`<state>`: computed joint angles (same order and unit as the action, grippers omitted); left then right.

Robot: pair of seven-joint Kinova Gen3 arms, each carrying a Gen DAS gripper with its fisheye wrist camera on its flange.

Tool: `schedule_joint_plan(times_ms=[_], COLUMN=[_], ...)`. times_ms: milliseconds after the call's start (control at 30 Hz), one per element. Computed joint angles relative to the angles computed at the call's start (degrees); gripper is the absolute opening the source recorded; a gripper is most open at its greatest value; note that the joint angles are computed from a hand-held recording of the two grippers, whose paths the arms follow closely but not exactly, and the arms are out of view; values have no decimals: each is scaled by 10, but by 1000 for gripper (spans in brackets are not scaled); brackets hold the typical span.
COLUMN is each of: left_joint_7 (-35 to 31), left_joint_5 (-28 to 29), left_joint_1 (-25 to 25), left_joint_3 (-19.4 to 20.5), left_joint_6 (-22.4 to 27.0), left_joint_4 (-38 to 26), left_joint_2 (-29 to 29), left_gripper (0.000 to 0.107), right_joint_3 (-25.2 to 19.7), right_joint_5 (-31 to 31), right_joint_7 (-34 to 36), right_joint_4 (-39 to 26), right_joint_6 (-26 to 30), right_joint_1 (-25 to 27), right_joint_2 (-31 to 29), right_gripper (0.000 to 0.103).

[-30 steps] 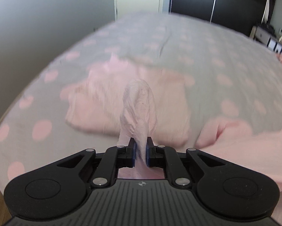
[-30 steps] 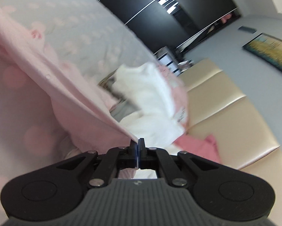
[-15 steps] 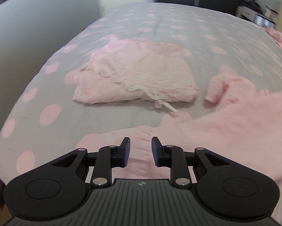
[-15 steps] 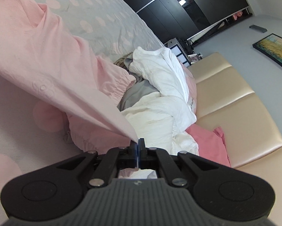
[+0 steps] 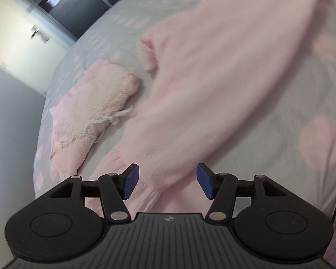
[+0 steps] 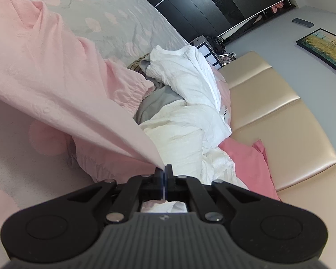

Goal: Fold clothes
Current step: 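Lift the pink garment with both grippers and swing it over the bed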

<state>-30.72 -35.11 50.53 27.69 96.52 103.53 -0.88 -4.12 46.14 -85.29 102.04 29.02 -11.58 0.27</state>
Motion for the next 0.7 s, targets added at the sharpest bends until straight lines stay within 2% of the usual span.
schedule_joint_plan(times_ms=[100,167,200,233,300,367,433,567,633,700], left_joint_7=[-33,-40,-38,-31,6,53,100,183,188,176], left_joint_5=[-12,-26,-33,-41,-52,-65,-82,-158,-205,-251], left_joint_1=[22,21,5,-17,-70,-123,-151,-111,-124,-118], left_joint_3=[-1,11,31,58,105,144,148,104,117,109], left_joint_6=[14,34,43,47,55,57,59,111,138,156], left_joint_4=[14,17,17,22,14,8,-4,-40,-68,-104], left_joint_2=[45,70,77,80,60,26,-16,-66,-78,-84], left_gripper=[54,41,21,9,2,0,0,0,0,0], right_joint_3=[-1,-1,-1,-2,-2,-2,-3,-11,-18,-27], right_joint_5=[3,3,5,8,14,27,40,112,142,166], right_joint_7=[-6,-8,-9,-11,-16,-29,-48,-134,-181,-227], right_joint_4=[-3,-3,-3,-3,-4,-3,-2,9,7,0], right_joint_6=[3,3,4,5,7,7,5,-10,-23,-39], right_joint_1=[-2,-3,-3,-4,-5,-6,-6,-9,-3,7], right_joint_2=[1,1,1,1,1,1,-2,-14,-23,-34], right_gripper=[1,1,1,1,1,1,1,0,0,0])
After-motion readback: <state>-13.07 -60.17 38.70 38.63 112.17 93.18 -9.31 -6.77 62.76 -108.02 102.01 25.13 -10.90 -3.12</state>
